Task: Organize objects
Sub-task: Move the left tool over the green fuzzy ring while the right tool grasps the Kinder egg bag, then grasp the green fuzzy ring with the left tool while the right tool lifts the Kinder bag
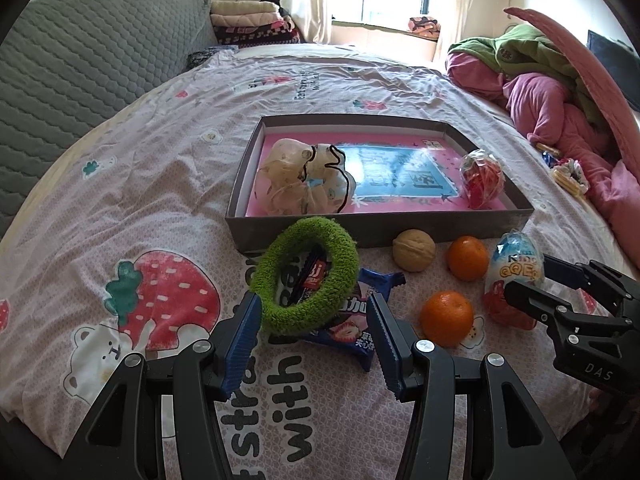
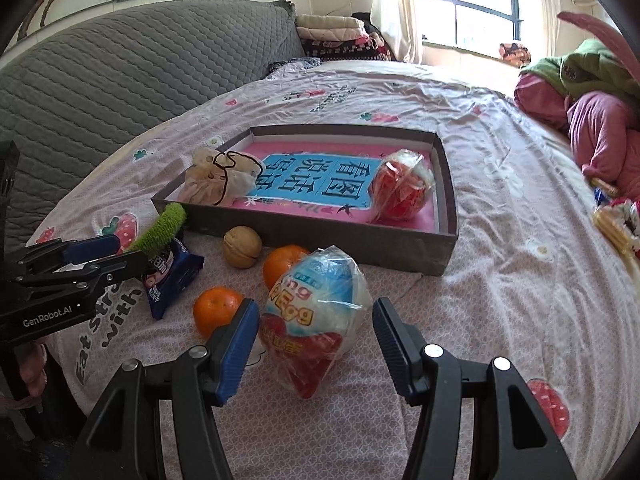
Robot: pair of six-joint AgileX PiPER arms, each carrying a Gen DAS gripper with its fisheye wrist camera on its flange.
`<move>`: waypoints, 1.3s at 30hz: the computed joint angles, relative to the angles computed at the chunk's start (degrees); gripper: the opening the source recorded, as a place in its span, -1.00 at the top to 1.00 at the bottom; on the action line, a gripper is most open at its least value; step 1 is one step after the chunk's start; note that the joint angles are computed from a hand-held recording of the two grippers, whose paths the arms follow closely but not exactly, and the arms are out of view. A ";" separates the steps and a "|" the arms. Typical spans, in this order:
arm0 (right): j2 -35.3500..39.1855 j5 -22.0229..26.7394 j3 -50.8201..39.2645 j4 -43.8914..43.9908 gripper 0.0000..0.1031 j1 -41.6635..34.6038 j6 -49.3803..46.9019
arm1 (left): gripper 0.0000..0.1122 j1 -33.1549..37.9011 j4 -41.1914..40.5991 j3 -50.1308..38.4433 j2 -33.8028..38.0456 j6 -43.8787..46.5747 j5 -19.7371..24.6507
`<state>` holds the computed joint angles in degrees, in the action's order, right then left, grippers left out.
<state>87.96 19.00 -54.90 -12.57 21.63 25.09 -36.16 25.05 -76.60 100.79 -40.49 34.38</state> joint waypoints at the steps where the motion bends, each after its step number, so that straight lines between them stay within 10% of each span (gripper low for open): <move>1: 0.30 0.07 -0.08 1.20 -0.14 -0.24 -0.84 | 0.00 0.03 0.12 -0.05 0.15 -0.01 -0.11; 23: 3.21 -2.88 -0.03 12.05 -0.08 -2.28 -10.90 | 0.02 3.02 -1.84 2.14 1.22 0.23 -7.26; 32: 3.03 -3.29 0.19 12.46 -0.07 -2.25 -11.54 | 0.75 2.47 -4.02 1.90 1.73 4.06 -7.17; 39: 2.56 -3.83 0.34 14.57 -0.07 -2.62 -13.60 | 0.78 3.14 -4.40 3.63 -0.13 3.51 -9.23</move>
<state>90.52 15.17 -54.56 2.00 19.02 11.48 -33.03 20.65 -72.98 100.65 -36.99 25.14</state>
